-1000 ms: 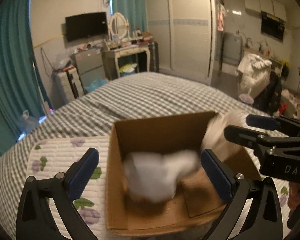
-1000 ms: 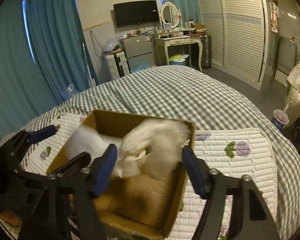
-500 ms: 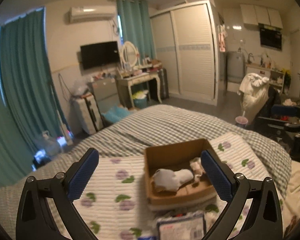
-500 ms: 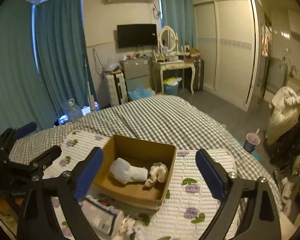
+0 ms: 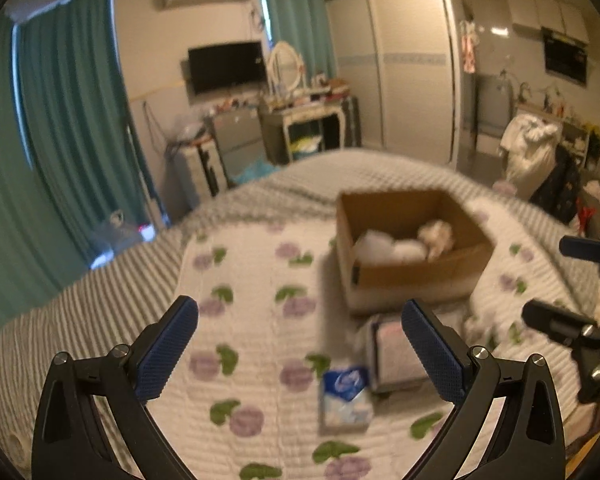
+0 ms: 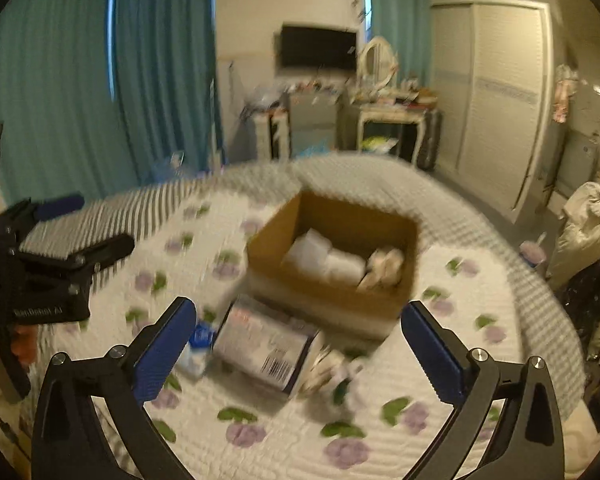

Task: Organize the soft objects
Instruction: 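Grasp the blue Vinda tissue pack with the left tool while the right grasps the large tissue pack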

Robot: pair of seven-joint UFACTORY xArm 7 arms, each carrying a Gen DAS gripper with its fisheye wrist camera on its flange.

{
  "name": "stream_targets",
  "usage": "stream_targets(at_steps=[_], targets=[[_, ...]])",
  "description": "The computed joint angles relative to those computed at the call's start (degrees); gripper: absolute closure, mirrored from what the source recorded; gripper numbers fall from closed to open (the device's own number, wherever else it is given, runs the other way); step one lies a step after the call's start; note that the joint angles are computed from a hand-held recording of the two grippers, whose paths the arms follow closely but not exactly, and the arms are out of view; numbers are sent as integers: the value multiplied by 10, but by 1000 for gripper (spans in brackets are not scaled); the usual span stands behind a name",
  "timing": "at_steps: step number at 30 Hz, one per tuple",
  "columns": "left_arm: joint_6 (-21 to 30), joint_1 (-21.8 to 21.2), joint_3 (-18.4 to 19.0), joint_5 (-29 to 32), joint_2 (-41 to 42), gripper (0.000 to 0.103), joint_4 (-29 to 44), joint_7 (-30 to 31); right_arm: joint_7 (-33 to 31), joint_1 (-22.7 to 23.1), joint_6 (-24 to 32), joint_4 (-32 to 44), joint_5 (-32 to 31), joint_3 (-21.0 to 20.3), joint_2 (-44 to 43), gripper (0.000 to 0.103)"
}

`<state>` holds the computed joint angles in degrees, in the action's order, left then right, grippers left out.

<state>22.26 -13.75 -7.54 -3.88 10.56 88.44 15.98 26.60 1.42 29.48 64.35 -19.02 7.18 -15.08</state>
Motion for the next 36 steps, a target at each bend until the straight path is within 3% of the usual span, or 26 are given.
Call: stream_targets(at_steps=[6,11,14,16,19,20,29,36], targets=[[-25,17,-8,-29,28,1,-63,21,7,11,-25,-29,0,-6,64,0],[21,35,-34,-87,59,5,-53,67,56,7,-41,-31,-31,-17,93,0],[52,15,-25,-60,70,7,-50,79,69,10,-35,-18,-52,-21,108,0],[53,3,-20,-41,73,13,-55,81,76,14,-32,-13,-62,-24,114,0],[74,-4,-17,-29,85,47,-46,79,73,22,-36,-8,-55,-30,124,0],[74,-3,-18,-31,86,49,-48,82,74,24,-38,-9,-58,-30,124,0],[54,33,-20,-109,48,49,-68,89,93,41,-18,2,-120,-25,131,0],[22,39,-7,-86,50,49,-58,72,60,67,-17,44,-113,-27,184,0]])
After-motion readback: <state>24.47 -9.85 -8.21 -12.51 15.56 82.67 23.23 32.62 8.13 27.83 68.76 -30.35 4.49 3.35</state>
